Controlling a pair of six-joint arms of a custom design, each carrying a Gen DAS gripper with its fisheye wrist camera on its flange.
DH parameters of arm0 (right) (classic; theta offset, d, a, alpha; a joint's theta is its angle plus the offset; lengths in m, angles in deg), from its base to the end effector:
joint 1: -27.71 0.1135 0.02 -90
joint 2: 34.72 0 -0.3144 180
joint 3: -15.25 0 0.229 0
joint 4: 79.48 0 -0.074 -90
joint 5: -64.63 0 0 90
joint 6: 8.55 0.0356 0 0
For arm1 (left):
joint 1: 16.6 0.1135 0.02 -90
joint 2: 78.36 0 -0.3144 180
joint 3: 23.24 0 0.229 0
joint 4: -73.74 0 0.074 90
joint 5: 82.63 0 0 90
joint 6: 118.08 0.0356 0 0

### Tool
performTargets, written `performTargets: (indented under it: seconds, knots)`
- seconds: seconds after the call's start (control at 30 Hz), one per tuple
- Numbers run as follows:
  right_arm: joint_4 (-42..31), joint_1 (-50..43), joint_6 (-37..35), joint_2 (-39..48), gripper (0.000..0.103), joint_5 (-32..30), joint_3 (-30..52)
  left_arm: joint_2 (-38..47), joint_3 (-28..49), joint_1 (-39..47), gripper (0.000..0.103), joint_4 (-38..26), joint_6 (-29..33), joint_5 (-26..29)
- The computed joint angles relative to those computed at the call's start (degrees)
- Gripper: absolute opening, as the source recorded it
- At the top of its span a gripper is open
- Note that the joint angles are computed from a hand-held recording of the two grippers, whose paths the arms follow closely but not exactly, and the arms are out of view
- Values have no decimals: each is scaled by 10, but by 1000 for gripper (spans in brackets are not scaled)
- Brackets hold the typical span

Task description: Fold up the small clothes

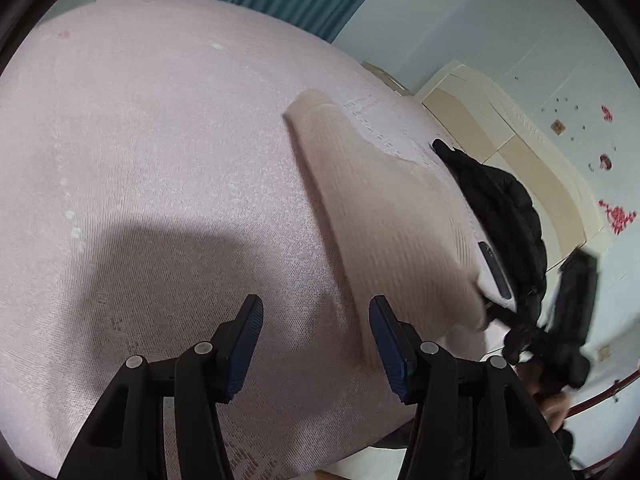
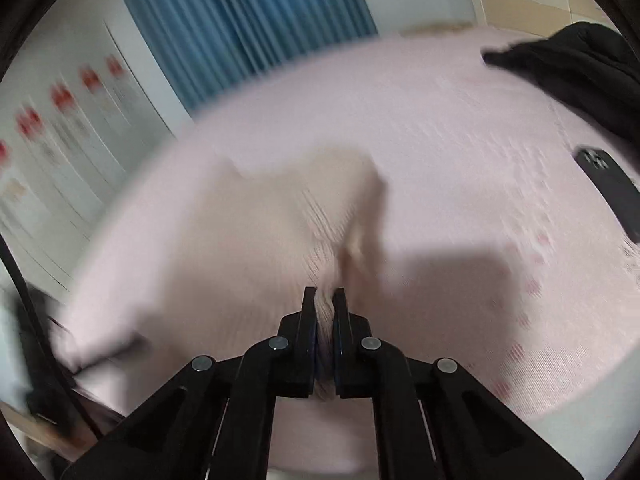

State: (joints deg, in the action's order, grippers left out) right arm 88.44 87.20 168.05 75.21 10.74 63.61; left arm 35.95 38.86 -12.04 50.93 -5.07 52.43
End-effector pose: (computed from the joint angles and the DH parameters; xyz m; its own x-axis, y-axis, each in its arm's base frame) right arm 0.1527 0.2178 0.1091 -0.6396 0.5031 -0.5812 0.4500 0.8580 0.2475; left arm 0.3164 0.0000 0.1233 -0.8370 0.2102 -0.5052 0.4926 0.6915 -0.5283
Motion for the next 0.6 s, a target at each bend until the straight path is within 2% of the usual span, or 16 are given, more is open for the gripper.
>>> performTargets:
  seconds: [0.1,0.17,0.23,0.33,0.43,0.5,0.57,0.6]
  knots:
    - [-47,4,10,-4,15,20,26,2,5,6,54,-21,24,20]
    - [-55,-2,-3,-16,35,30,36,-3,-5,1,54,-6,26,12]
    - [-22,-26,-39,-30,45,27,28,-9,-16,-5,54,17,22,-5]
    - [70,-84,-99,-42,48,-22,-8,-15,-30,-8,54,49,14,-27]
    - [226,-177,-165,-12,55,-127,-55,-14,-36,-5,54,73,8,-41]
    - [295,-227,-186,10,63,-177,-70,-13,-35,-5,54,82,-1,-42]
    - [375,-280,-195,47,71,-256,-87,-4,-25,-1,54,82,-11,-41]
    - [420,-285,-192,68,73,-267,-100,0,-20,1,54,78,-14,-41]
